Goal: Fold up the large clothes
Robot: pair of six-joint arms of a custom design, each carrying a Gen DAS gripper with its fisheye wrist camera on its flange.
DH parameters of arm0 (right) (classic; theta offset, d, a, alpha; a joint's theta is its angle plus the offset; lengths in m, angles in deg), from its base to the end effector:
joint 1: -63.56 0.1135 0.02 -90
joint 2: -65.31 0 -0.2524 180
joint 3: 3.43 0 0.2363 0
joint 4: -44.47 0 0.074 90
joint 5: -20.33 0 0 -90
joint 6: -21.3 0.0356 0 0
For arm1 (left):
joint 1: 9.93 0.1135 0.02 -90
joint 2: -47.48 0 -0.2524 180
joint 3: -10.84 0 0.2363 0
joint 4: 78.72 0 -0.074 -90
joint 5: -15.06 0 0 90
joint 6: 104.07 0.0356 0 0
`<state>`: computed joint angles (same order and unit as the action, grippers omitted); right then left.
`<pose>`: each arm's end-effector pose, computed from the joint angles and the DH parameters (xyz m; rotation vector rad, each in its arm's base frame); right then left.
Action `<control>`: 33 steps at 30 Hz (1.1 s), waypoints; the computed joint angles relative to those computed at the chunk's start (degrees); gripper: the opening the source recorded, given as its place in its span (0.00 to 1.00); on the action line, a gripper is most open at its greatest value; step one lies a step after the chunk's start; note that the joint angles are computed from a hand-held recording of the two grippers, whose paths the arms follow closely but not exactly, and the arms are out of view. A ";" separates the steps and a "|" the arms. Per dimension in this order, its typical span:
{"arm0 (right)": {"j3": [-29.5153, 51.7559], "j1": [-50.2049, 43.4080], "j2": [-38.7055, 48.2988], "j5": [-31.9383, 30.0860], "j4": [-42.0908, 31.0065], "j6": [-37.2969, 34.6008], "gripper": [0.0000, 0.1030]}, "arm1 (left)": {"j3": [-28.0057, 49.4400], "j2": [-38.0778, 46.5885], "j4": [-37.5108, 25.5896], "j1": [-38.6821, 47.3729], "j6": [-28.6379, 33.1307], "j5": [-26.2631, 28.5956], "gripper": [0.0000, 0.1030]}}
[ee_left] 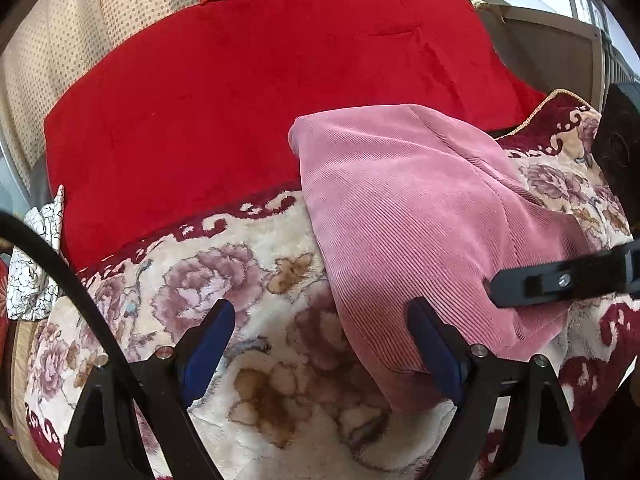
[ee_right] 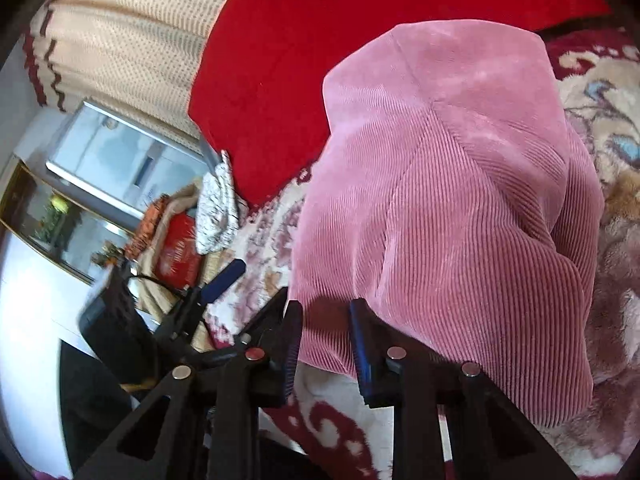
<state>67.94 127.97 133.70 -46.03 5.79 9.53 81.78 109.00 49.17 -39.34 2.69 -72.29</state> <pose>0.1207 0.2190 0.2982 0.5204 2.2477 0.9607 0.1850 -0.1062 0.2997 0.9315 2.1255 -0.1653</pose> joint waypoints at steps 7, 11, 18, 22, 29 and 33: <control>-0.10 -1.13 0.75 -0.98 -0.68 1.69 0.14 | -0.91 -0.53 0.70 -1.36 -0.34 -1.78 0.86; 3.23 0.12 2.52 1.15 -4.53 1.39 0.14 | -0.93 -0.68 0.74 -1.71 -0.52 -2.37 0.86; 1.05 -0.32 1.00 0.70 -2.62 1.19 0.14 | -0.94 -0.91 0.62 -1.80 -0.39 -2.67 0.86; 2.35 0.36 1.03 1.88 -4.19 1.25 0.16 | -0.98 -1.75 0.68 -1.32 -0.50 -2.59 0.86; 6.45 5.75 -0.81 14.23 -7.73 -2.88 0.19 | 0.11 -3.28 0.80 1.44 -1.21 -0.96 0.86; 5.40 3.45 -0.42 11.40 -11.82 0.83 0.18 | 0.83 -0.12 -0.95 1.40 -0.92 -1.07 0.86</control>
<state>73.34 131.42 133.28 -34.63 -6.03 10.36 82.61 108.88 48.22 -37.94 1.76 -73.36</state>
